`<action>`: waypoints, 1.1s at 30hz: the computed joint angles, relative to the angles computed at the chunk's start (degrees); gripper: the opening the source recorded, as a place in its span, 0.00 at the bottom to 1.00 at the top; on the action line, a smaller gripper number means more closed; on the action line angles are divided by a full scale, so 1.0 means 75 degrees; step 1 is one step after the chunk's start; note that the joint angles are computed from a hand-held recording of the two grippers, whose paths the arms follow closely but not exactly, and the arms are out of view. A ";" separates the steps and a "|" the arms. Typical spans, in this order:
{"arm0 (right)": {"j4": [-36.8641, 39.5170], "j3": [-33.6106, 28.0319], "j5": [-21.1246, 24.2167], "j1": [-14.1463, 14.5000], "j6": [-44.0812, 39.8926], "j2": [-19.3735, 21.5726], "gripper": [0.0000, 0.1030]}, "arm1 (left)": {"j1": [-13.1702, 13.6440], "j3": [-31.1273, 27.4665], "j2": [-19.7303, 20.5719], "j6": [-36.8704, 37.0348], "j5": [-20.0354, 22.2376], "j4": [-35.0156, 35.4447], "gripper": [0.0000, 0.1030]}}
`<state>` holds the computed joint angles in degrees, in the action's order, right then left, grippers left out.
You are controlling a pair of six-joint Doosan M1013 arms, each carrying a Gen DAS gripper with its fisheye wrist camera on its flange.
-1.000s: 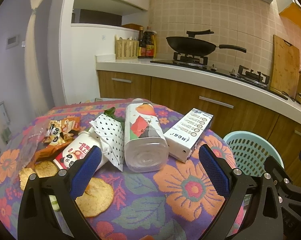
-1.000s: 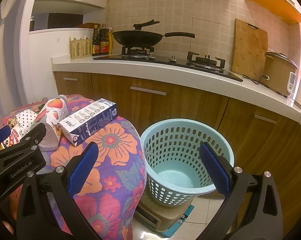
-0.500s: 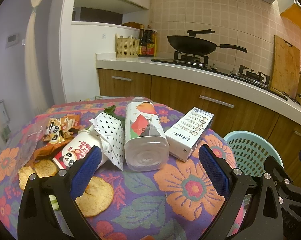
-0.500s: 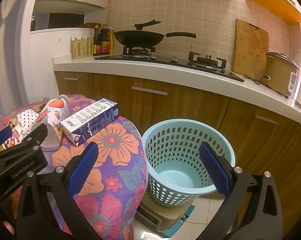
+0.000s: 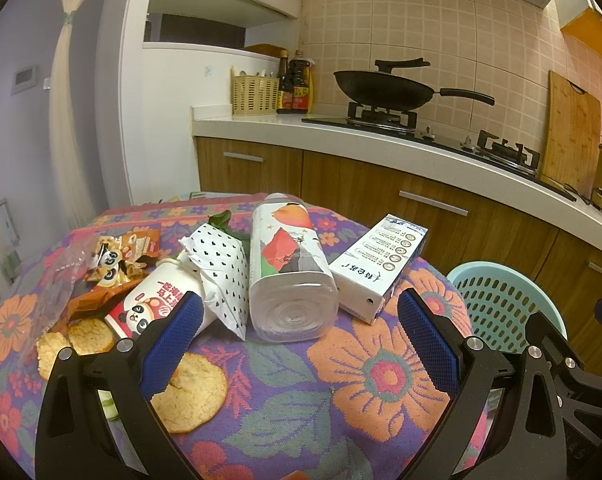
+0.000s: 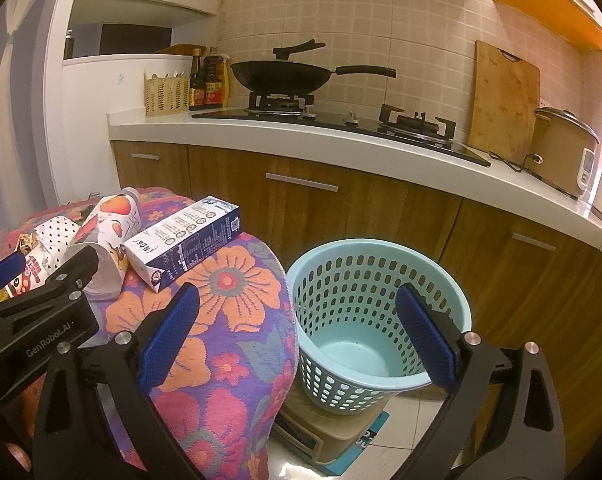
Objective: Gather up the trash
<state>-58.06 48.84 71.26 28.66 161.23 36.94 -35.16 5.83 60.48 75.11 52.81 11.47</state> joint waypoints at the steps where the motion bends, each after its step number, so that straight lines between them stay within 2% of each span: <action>1: 0.0005 0.0001 -0.0006 0.0000 0.0003 0.0000 0.91 | 0.0002 0.0005 -0.0004 0.0003 -0.0001 -0.0002 0.92; 19: 0.0034 0.0009 -0.0034 0.0000 0.0009 0.0001 0.91 | 0.0003 -0.0097 0.0045 -0.0024 0.0062 0.0008 0.92; 23: 0.0017 0.0059 -0.0130 0.0004 0.0007 -0.0021 0.88 | 0.0016 0.0174 -0.0098 -0.0037 0.0014 -0.0127 0.92; 25: 0.0009 0.0076 -0.0199 0.0008 -0.0014 -0.0029 0.87 | 0.0041 0.0694 -0.0371 -0.0005 -0.0178 -0.0248 0.92; 27: 0.0038 0.0072 -0.0304 0.0010 -0.0056 -0.0028 0.84 | 0.0082 0.1579 -0.0839 -0.0129 -0.0591 -0.0253 0.92; 33: 0.0437 -0.0133 -0.0843 0.0049 -0.0561 0.0085 0.75 | 0.0286 0.3453 -0.1871 -0.0997 -0.1561 0.0518 0.92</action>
<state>-54.79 47.85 64.94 29.03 157.03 37.58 -33.01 31.72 46.44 67.63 41.10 15.35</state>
